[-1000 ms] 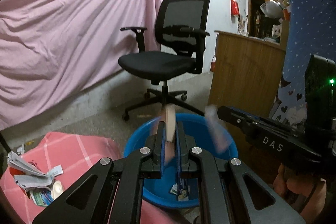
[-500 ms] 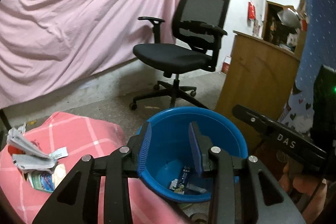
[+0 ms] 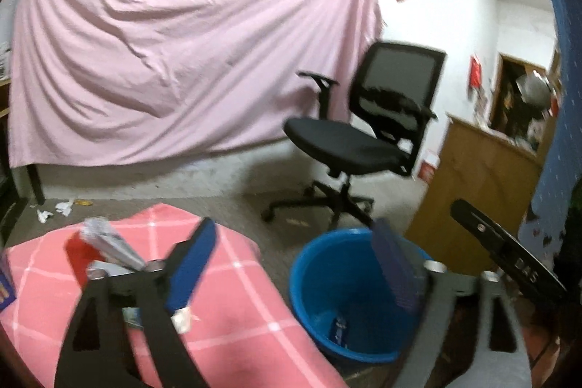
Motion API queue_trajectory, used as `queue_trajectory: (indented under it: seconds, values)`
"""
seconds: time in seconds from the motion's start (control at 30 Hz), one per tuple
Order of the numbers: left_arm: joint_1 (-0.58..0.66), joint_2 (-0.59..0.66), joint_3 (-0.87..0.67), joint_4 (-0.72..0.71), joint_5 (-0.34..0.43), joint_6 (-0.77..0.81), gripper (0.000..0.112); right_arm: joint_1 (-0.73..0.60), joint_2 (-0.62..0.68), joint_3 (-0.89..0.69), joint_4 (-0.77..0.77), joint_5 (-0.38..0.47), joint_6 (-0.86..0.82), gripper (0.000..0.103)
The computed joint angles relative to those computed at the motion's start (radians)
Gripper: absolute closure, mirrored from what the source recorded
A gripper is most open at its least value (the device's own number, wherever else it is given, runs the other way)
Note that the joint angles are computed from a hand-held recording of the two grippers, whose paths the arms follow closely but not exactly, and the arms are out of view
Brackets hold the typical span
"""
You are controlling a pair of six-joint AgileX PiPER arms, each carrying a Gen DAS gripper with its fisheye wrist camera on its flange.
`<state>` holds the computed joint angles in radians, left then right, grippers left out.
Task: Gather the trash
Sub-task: 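Move both open tools back from the bucket to the table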
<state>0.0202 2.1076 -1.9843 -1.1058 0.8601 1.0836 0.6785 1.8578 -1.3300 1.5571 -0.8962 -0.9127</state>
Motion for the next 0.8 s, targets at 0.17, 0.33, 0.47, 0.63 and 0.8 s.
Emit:
queue_trajectory:
  seconds: [0.17,0.33,0.47,0.63,0.8]
  values:
    - [0.076,-0.030,0.056,-0.130,-0.063,0.074,0.011,0.038,0.042,-0.048,-0.116,-0.069,0.050,0.016]
    - [0.152,-0.045,0.094,-0.219,-0.104,0.169,0.011,0.071,0.100,-0.111,-0.226,-0.123,0.068,0.000]
    - [0.219,-0.058,0.150,-0.332,-0.119,0.305,0.011,0.099,0.153,-0.176,-0.284,-0.144,0.031,0.000]
    - [0.291,-0.060,0.207,-0.441,-0.120,0.445,0.011,0.122,0.221,-0.265,-0.339,-0.134,-0.018,0.000]
    - [0.334,-0.040,0.218,-0.506,-0.128,0.552,0.011,0.130,0.298,-0.387,-0.329,-0.075,-0.112,0.000]
